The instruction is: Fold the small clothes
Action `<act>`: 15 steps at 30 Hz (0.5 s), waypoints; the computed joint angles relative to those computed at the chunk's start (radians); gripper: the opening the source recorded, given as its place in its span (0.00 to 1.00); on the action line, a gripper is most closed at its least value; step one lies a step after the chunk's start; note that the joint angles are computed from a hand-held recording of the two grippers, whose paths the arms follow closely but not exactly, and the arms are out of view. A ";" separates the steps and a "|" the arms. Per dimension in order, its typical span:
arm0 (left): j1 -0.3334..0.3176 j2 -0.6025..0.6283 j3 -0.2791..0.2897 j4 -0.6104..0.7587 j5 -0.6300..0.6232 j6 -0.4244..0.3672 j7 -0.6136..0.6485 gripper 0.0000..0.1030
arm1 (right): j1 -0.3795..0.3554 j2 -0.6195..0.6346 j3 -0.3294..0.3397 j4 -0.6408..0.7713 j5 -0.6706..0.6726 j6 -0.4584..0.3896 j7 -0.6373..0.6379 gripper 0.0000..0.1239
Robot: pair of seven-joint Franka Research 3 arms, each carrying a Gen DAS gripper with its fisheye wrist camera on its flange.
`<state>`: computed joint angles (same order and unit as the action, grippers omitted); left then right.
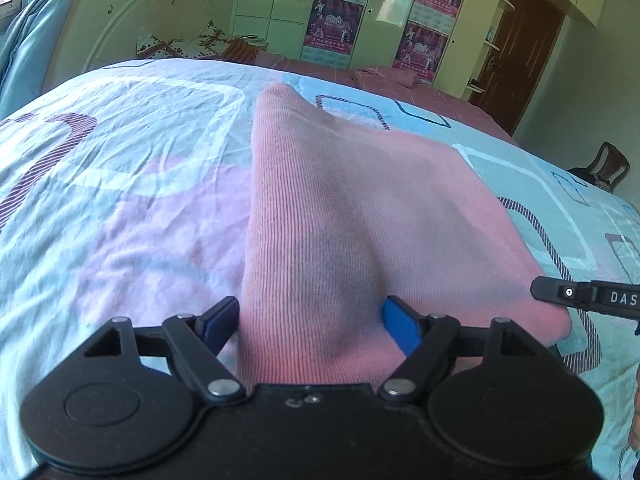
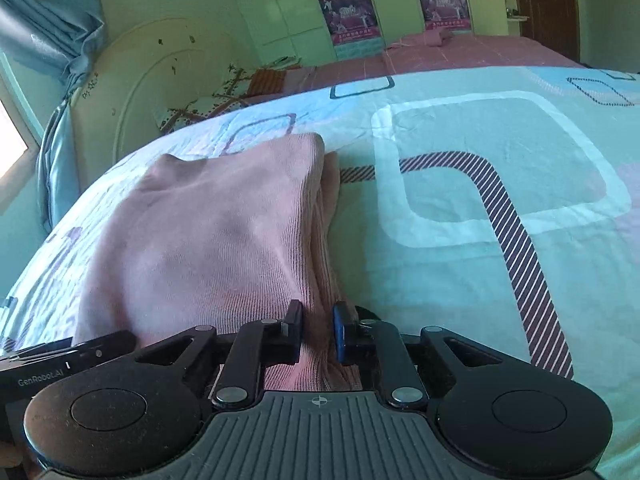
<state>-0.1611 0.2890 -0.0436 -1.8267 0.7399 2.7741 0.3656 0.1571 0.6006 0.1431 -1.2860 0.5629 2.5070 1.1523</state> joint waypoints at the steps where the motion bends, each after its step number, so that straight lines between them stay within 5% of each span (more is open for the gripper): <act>1: -0.004 0.000 0.002 -0.001 0.009 -0.005 -0.002 0.79 | 0.002 -0.015 -0.001 -0.019 -0.013 0.003 -0.025 0.11; 3: 0.001 0.004 -0.004 -0.005 -0.001 -0.008 0.021 0.80 | 0.031 -0.023 -0.034 -0.041 -0.086 -0.016 -0.028 0.11; 10: -0.022 -0.033 0.025 0.011 0.119 -0.018 -0.093 0.75 | -0.006 -0.050 0.008 -0.060 0.001 0.037 -0.057 0.11; 15: 0.011 0.080 0.000 0.184 0.036 -0.106 0.024 0.75 | 0.038 0.058 0.000 0.119 -0.032 0.027 -0.024 0.11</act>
